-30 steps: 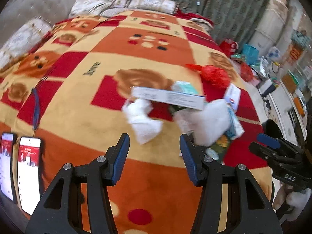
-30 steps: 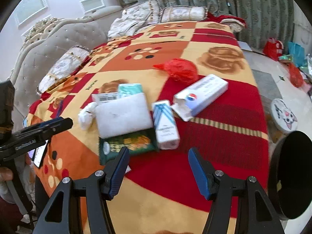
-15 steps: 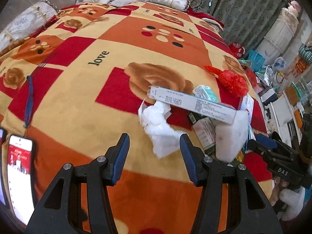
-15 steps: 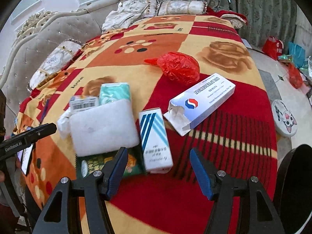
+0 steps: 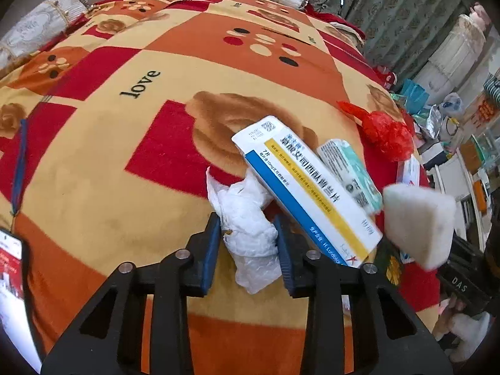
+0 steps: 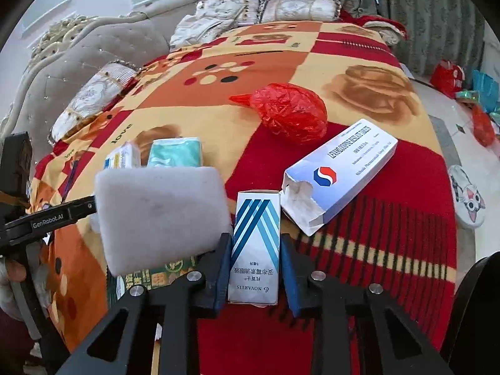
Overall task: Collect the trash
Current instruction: 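Grasp the white tissue with the left gripper while the right grasps the blue-white medicine box, then carry the tissue and the medicine box from the blanket over the black bin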
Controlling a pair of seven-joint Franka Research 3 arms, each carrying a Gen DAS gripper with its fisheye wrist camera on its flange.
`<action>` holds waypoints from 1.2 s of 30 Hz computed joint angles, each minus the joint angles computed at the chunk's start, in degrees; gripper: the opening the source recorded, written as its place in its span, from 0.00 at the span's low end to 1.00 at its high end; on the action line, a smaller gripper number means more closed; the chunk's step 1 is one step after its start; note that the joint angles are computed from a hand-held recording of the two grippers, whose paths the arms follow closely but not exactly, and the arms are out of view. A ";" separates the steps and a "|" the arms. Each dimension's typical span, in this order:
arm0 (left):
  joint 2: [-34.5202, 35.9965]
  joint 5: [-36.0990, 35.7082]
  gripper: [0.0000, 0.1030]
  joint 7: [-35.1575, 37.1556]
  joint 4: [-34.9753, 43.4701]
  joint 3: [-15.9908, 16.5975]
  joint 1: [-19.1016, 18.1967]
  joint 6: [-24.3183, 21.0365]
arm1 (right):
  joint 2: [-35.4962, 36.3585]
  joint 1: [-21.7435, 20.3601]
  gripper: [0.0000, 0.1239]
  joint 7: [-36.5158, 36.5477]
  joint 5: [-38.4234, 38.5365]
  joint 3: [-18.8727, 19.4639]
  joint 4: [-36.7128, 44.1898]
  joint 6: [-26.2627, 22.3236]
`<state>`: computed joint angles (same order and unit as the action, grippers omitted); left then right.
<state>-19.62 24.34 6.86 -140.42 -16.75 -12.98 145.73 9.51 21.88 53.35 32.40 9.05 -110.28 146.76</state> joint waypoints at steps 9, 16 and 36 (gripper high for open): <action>-6.67 -0.41 0.29 -0.57 -0.43 -2.51 -2.69 -4.04 | -8.43 -1.47 0.23 -6.96 7.21 -1.59 -7.60 0.89; -7.92 1.88 0.29 -2.42 2.61 -5.04 -3.38 -5.89 | -12.16 -1.62 0.23 -8.57 9.71 -3.23 -11.33 0.67; 2.73 10.63 0.29 -3.04 16.54 -7.22 -4.31 -4.23 | -18.41 -1.41 0.23 -12.38 13.41 -5.67 -15.34 1.81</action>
<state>-16.89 34.96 3.82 -123.88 -23.97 -17.29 141.51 -8.91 20.47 40.97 45.81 3.38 -125.62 148.56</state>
